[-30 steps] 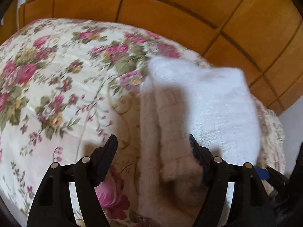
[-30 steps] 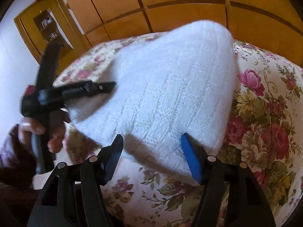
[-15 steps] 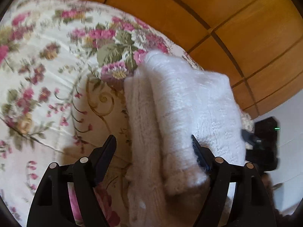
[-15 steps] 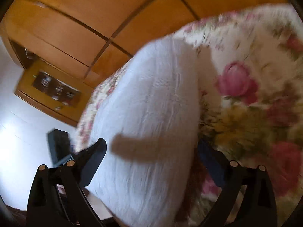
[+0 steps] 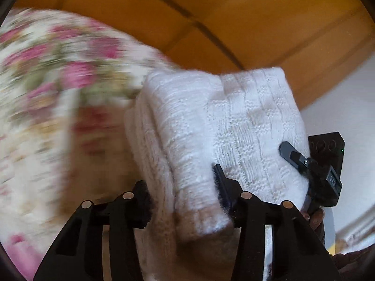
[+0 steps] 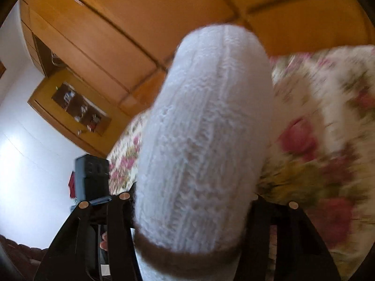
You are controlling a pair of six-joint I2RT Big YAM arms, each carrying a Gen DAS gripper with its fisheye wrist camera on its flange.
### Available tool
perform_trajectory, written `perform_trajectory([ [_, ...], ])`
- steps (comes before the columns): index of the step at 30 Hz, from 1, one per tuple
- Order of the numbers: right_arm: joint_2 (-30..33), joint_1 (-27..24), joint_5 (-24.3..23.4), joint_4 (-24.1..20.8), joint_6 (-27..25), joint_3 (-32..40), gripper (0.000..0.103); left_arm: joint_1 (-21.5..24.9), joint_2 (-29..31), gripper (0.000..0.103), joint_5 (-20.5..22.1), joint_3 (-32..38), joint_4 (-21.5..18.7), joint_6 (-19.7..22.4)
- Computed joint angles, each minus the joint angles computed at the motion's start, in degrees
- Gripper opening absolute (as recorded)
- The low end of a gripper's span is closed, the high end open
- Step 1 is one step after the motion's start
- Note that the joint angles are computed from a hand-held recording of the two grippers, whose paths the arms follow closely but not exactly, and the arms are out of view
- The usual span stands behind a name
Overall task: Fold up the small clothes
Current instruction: 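Release the folded sweater and press it flat with both grippers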
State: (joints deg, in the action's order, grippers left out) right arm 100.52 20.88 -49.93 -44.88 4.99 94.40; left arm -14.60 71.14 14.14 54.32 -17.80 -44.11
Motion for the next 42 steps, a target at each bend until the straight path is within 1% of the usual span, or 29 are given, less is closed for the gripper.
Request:
perform_trajectory([
  [2,-2.03,-3.33,-0.12,0.43,-0.35,-1.29,0.052,-2.75,5.49,0.045,0.81,6.47,-0.32,1.77],
  [4,-3.65,-7.04,0.25,1.05,-0.30,-2.53,0.052,-5.29,11.59,0.045,1.51,14.11,-2.35,4.00],
  [6,-4.36,-11.45,0.85,1.76,1.09,-3.44,0.052,-7.62,17.33,0.045,1.83,21.48,-5.55,6.23],
  [8,-4.42,-16.09,1.84,2.19,2.49,-4.54,0.052,-10.26,23.92,0.045,0.89,30.20,-11.29,9.34],
  [9,-4.21,-17.82,2.46,1.78,2.48,-4.85,0.053,-11.79,27.45,0.045,-1.45,35.02,-15.56,11.71],
  [10,-3.66,-19.45,3.69,1.17,2.41,-4.96,0.054,-12.92,29.73,0.045,-4.51,38.07,-18.46,13.16],
  [11,-2.87,-21.29,5.86,0.40,2.75,-5.23,0.056,-14.10,32.40,0.045,-8.38,41.60,-22.18,14.27],
  [12,-2.08,-22.38,7.20,-0.41,2.93,-5.30,0.060,-15.00,34.76,0.046,-10.85,44.37,-24.91,14.61],
  [13,-1.10,-23.37,8.19,-1.59,3.18,-5.37,0.063,-14.92,35.29,0.051,-11.36,44.74,-24.96,14.14],
  [14,-0.10,-24.42,8.62,-2.29,3.99,-6.01,0.069,-14.88,35.06,0.056,-12.23,44.14,-24.54,13.29],
  [15,-0.43,-24.86,8.92,-1.15,4.70,-7.44,0.074,-15.12,34.44,0.056,-13.44,43.45,-24.31,12.29],
  [16,-1.69,-25.36,9.08,1.76,5.59,-9.69,0.076,-15.20,33.26,0.056,-14.26,41.70,-23.29,12.14],
  [17,-2.79,-25.33,9.67,2.87,5.90,-10.78,0.077,-15.43,32.39,0.056,-16.03,40.72,-22.56,12.37],
  [19,-5.98,-25.18,13.16,4.82,5.74,-12.98,0.077,-16.04,31.06,0.056,-19.83,39.00,-22.12,13.59],
  [20,-8.87,-24.75,16.69,7.18,5.07,-15.09,0.076,-16.60,30.78,0.056,-22.48,38.66,-22.39,14.21],
  [21,-10.96,-24.61,18.49,8.33,3.96,-16.53,0.074,-16.88,30.74,0.056,-24.38,38.52,-22.58,14.71],
  [22,-13.00,-24.06,19.97,9.40,2.81,-17.67,0.073,-17.00,30.93,0.056,-25.32,38.56,-22.96,14.35],
  [24,-16.55,-23.02,20.02,10.86,1.63,-19.99,0.071,-17.11,31.14,0.056,-25.90,38.50,-22.93,12.72],
  [25,-18.23,-22.32,19.87,10.97,0.24,-21.25,0.070,-17.37,31.29,0.056,-26.92,38.43,-22.68,12.58],
  [26,-19.31,-20.06,22.14,10.36,-0.06,-21.61,0.067,-17.76,31.70,0.057,-28.54,38.72,-22.59,13.35],
  [27,-19.35,-18.55,24.50,8.78,-1.45,-21.81,0.064,-18.17,31.98,0.058,-30.23,38.93,-22.76,14.16],
  [28,-18.72,-16.60,26.76,7.10,-1.57,-21.56,0.064,-18.41,32.33,0.063,-31.43,39.27,-23.07,14.56],
  [29,-17.51,-15.07,30.58,5.18,-2.24,-21.39,0.064,-18.49,32.59,0.064,-31.85,39.58,-23.28,14.78],
  [30,-17.37,-14.38,33.36,5.05,-2.76,-22.59,0.064,-18.62,32.64,0.064,-32.43,39.80,-23.68,14.87],
  [31,-17.82,-13.61,35.80,5.88,-2.68,-23.64,0.064,-18.80,32.40,0.065,-33.02,40.05,-24.66,14.47],
  [32,-18.31,-13.20,37.23,7.04,-2.43,-24.29,0.065,-19.05,31.71,0.065,-33.40,39.72,-24.97,13.87],
  [35,-20.20,-12.60,38.68,6.26,-0.35,-24.79,0.070,-19.83,29.62,0.065,-34.85,38.18,-24.49,13.03],
  [38,-21.63,-12.10,40.08,6.07,1.16,-25.74,0.073,-20.64,27.61,0.065,-36.34,36.38,-23.97,11.58],
  [42,-24.03,-11.54,40.92,4.53,4.80,-26.31,0.076,-21.81,24.68,0.065,-38.30,33.81,-22.79,10.15],
])
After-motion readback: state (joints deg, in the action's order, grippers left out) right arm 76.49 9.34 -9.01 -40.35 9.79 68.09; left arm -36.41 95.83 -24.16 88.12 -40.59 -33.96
